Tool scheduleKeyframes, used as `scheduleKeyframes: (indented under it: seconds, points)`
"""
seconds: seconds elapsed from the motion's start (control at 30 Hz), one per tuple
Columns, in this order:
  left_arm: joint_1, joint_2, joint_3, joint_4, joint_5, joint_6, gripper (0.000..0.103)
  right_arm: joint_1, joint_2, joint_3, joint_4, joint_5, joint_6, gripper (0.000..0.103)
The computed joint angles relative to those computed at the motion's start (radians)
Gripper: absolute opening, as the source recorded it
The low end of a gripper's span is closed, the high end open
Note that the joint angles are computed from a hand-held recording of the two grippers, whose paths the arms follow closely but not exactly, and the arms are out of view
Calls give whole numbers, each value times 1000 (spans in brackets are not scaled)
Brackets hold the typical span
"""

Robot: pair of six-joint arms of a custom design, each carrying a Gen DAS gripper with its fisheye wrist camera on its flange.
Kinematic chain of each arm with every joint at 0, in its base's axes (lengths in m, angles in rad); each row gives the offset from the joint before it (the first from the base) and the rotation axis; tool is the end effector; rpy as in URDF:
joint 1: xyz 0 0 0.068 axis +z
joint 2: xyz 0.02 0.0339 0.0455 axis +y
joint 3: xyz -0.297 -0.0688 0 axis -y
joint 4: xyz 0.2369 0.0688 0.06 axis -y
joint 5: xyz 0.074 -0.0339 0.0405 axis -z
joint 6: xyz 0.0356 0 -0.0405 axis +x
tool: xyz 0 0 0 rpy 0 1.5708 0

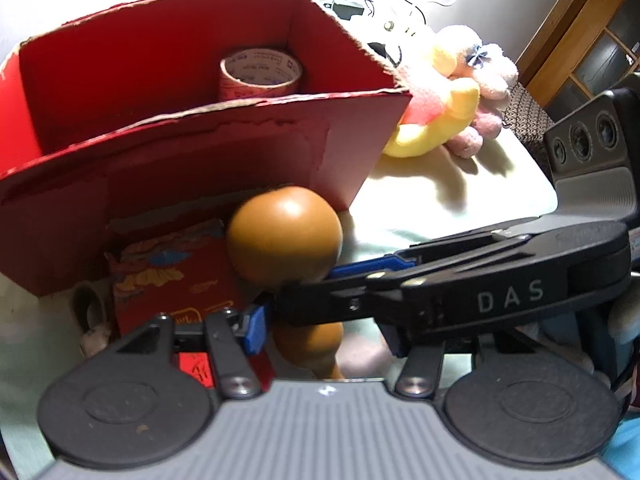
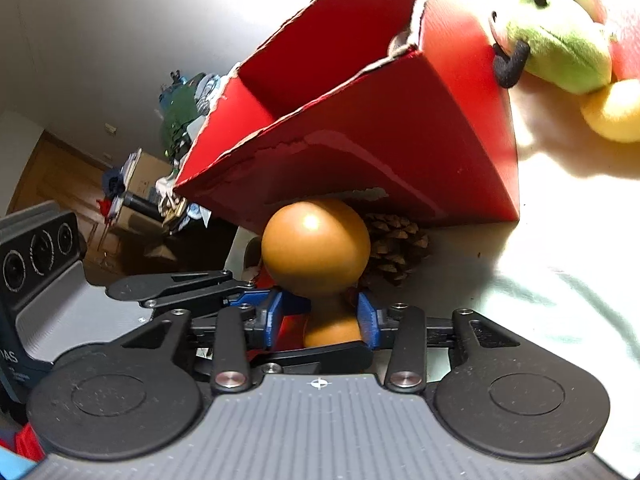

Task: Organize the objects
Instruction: 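Grasp the orange gourd toy with the right gripper and lift it, then lower the gourd toy into the red box with the right gripper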

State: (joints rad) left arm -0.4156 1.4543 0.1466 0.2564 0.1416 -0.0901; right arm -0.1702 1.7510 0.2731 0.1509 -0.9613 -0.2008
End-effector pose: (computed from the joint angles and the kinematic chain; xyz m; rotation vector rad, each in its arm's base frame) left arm 0.1437 -0.0689 0.1005 0.4788 2.6078 -0.3583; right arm 0.1801 -0.0013 0.0838 -0.1958 2.4700 1.2114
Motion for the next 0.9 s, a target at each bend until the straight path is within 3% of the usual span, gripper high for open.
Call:
scheduleKeyframes:
  seconds: [0.17, 0.23, 0.3, 0.67, 0.77, 0.9]
  points:
    - [93, 74, 2, 59, 78, 39, 54, 21, 47, -31, 139, -1, 85, 50]
    - [103, 75, 7, 44, 89, 45, 53, 26, 14, -29, 114, -6, 82, 38]
    - [99, 28, 6, 5, 94, 52, 53, 1, -5, 0, 13, -37, 33, 31]
    - [85, -366, 95, -349, 190, 118, 53, -136, -317, 125, -478, -127, -147, 31]
    - [95, -426, 151, -412, 205, 152, 53, -116, -386, 171, -474, -130, -79, 31]
    - [141, -436, 239, -448, 223, 214, 53, -32, -423, 228, -344, -94, 111, 31]
